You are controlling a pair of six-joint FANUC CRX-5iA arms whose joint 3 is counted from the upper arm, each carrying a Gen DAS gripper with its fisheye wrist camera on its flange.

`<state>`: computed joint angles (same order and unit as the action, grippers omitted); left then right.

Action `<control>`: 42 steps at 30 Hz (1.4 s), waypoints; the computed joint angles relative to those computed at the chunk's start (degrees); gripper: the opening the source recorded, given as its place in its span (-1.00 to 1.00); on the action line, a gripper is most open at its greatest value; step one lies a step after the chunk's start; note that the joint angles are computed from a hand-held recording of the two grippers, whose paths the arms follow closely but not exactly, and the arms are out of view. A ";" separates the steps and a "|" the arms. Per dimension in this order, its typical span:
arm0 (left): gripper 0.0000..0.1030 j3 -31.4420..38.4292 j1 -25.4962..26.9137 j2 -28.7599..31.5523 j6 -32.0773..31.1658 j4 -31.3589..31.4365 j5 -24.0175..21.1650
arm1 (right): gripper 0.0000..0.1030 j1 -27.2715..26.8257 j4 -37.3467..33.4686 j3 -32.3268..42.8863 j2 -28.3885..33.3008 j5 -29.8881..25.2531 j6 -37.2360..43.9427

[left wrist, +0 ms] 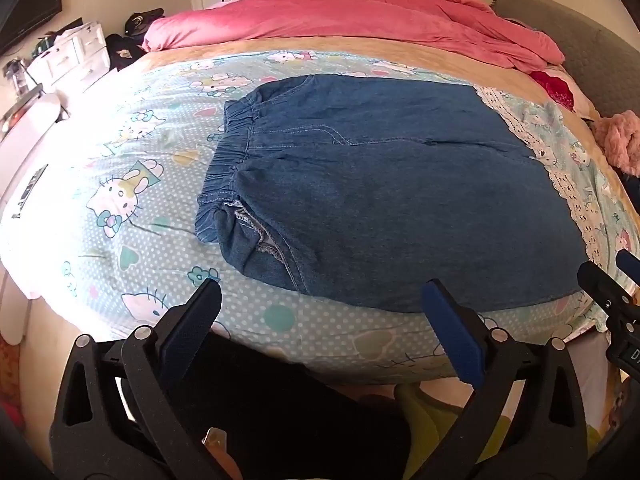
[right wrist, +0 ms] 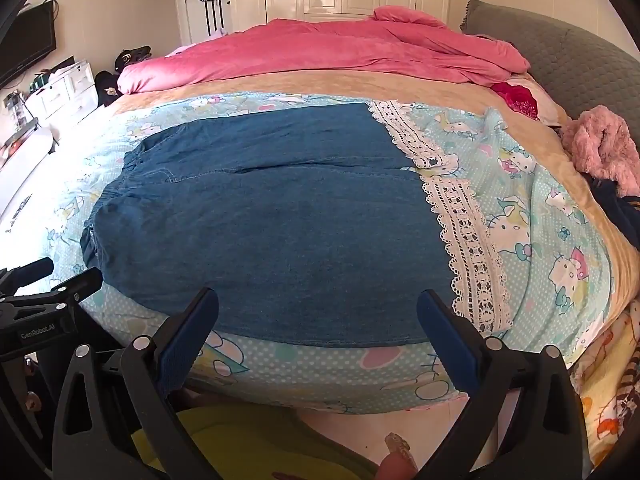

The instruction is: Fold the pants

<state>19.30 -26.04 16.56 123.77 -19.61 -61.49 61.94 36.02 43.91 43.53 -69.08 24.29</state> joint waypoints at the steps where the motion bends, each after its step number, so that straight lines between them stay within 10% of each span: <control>1: 0.83 0.04 0.00 0.02 0.00 0.07 -0.04 | 0.92 0.02 -0.01 -0.07 -0.02 0.02 -0.06; 42: 0.83 -0.01 0.37 -0.06 0.08 0.23 -0.40 | 0.92 -0.22 -1.17 2.17 1.40 -0.43 2.19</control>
<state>19.29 -25.67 16.49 123.85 -19.38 -61.89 61.72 34.85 46.08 44.92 -69.51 26.48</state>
